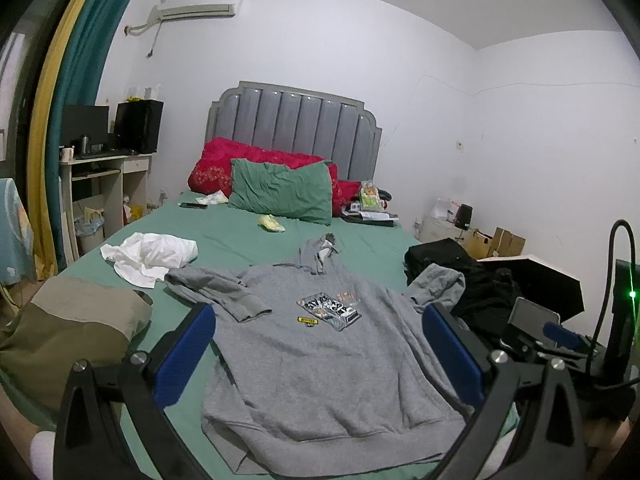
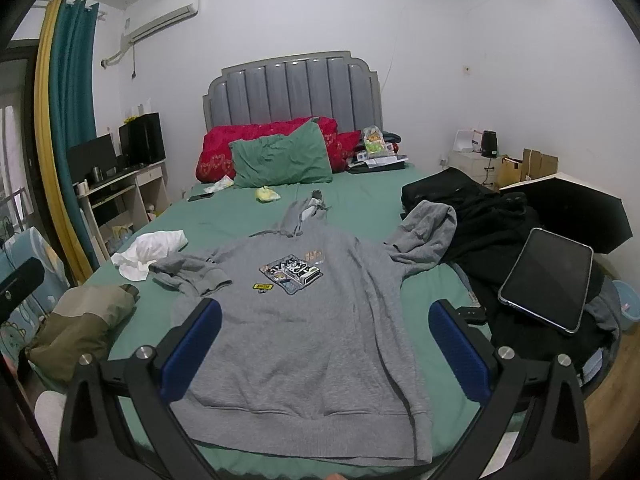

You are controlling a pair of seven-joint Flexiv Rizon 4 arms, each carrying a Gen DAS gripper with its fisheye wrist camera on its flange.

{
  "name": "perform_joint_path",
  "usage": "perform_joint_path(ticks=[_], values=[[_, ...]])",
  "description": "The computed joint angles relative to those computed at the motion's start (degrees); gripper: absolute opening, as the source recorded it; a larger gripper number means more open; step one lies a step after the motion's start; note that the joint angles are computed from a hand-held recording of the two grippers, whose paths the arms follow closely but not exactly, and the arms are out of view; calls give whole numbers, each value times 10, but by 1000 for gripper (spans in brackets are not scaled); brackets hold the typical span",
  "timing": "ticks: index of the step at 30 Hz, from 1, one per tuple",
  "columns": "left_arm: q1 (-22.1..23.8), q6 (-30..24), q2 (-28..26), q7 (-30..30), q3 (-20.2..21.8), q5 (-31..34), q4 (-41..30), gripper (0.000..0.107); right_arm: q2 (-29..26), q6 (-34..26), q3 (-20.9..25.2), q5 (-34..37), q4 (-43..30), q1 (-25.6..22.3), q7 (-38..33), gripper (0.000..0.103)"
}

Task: Fold large clothes
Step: 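Grasp the grey hoodie sleeve with the right gripper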

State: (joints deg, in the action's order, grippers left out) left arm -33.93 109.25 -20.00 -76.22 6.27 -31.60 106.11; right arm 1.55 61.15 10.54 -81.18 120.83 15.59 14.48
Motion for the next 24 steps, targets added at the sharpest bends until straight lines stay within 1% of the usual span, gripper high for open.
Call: perform_joint_path(ticks=[3,5,7,8,10,12,15,16,18,19,20,21,22,23,24], values=[[14,-27,-11,-3,-7,8,-17,103,-16,14,-9,-4,-3,-5,-6,103],[42,-50,-19,-11,-29,30,-30,103,-30,27,-19,-8,-7,-11,-17,103],[53,-77,-37,-13,-30,48,-53,103,-46,36,-30,-14,-11,-19,-34,103],[59,-89,-46,-16,-31,55,-65,103,-53,49,-37,-18,-14,-24,-39,103],[66,-120,-73,-22,-24,67,-98,103,-72,83,-56,-30,-21,-43,-50,103],[69,-159,-104,-26,-7,82,-140,103,-92,117,-77,-57,-33,-66,-52,103],[92,-203,-159,-25,-7,106,-215,103,-133,154,-104,-56,-64,-99,-96,102],[102,-220,-180,-23,-9,114,-243,103,-154,170,-114,-41,-81,-110,-121,102],[118,-256,-224,-23,-9,129,-304,103,-197,199,-131,-3,-117,-126,-172,97],[127,-281,-253,-23,-8,134,-347,103,-216,203,-139,28,-132,-125,-210,89],[136,-296,-271,-23,-13,139,-373,103,-251,191,-134,89,-162,-130,-285,80],[148,-316,-294,-24,-19,141,-407,103,-280,186,-131,129,-190,-133,-345,76],[159,-333,-320,-25,-26,142,-443,103,-304,173,-119,147,-217,-141,-381,69],[168,-347,-341,-31,-30,144,-473,103,-344,156,-124,192,-263,-133,-451,64],[174,-370,-372,-44,-24,145,-519,103,-377,137,-120,216,-304,-133,-495,62]])
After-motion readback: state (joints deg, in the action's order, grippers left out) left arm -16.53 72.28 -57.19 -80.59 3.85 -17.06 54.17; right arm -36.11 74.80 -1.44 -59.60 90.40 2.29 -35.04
